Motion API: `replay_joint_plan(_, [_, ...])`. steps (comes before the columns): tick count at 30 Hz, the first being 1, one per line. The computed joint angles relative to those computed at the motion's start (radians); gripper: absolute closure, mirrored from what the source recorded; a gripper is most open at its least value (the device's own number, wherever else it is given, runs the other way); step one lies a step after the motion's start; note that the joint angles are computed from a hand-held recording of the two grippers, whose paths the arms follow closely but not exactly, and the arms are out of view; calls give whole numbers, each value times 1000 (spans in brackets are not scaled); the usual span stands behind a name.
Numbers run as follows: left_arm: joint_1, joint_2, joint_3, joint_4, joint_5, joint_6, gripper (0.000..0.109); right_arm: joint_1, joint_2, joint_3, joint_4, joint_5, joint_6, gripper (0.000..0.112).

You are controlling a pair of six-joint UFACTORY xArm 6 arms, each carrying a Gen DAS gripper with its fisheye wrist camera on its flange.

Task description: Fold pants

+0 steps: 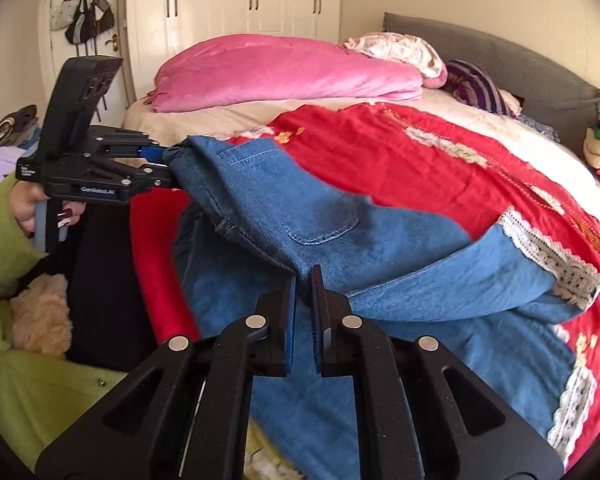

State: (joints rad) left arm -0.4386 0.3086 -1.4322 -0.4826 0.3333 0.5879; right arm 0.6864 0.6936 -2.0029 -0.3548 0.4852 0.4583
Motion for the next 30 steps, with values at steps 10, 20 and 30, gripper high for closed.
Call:
replay_joint_plan(10, [23,3,-5,136,95,-65,63,29,-22,60,63,-3,-77,109])
replay_joint_plan(20, [73,-36,5,0,168,23,57,40,-18,67,124,8,-133,109])
replay_joint_plan(30, [21,-53,-32,-67,175,74,57,48,32,2,166,68,-174,109])
